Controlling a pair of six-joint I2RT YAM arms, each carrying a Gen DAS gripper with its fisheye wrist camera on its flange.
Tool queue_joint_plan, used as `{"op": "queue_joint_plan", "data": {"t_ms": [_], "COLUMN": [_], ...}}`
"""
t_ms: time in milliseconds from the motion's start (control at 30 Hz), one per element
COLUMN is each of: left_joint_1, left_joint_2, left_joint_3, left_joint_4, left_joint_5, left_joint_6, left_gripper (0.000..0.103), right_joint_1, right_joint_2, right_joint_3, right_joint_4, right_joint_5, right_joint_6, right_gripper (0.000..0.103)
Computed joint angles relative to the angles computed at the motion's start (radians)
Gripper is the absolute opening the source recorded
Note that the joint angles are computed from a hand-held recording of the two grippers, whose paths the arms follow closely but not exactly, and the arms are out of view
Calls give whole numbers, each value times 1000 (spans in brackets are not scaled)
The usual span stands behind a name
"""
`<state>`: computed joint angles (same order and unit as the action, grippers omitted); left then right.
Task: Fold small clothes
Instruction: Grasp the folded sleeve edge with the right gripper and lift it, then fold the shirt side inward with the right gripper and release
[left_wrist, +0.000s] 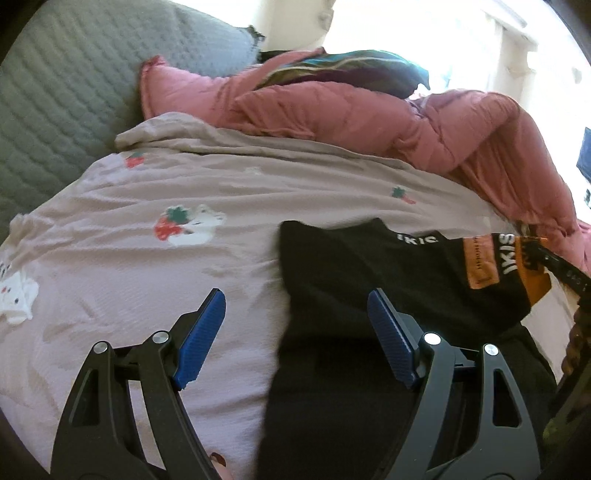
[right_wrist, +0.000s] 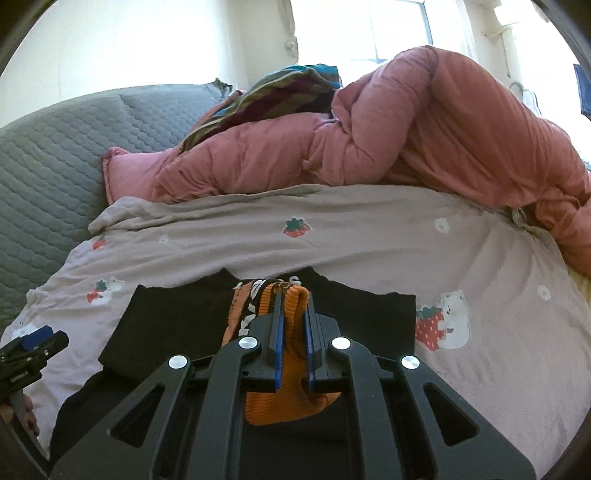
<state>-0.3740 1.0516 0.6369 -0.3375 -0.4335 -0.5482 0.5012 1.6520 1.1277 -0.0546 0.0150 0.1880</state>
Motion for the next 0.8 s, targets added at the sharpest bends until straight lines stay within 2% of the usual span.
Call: {"op": "queue_joint_plan", "data": {"t_ms": [267, 400, 500, 633, 733, 767, 800], "left_joint_1": [-18, -15, -19, -5, -7, -6, -5], "left_joint_2": [288, 390, 481, 517, 526, 523, 521], "left_joint_3": [200, 239, 265, 248, 237, 232, 230], "left_joint_4": [17, 67, 83, 112, 121, 124, 127], "left_joint_5": [64, 104, 107, 157, 158, 161, 163], "left_joint_6": [3, 15, 70, 61, 67, 70, 70], "left_gripper": [72, 72, 72, 72, 72, 72, 72], "right_joint_1": [-22, -31, -37, -41, -42, -46, -53], "right_joint_2": [13, 22, 34, 53, 81, 90, 98], "right_joint_3": [-10, -10, -7, 2, 22, 28, 32], "right_joint_4": [7, 8, 7, 5, -20, -31, -42], "right_joint_5": [-35, -40, -42, -28, 9, 17, 21], "right_joint_6": [12, 2, -4, -3, 9, 20, 30], "right_gripper": [8, 8, 8, 8, 9, 11, 17]}}
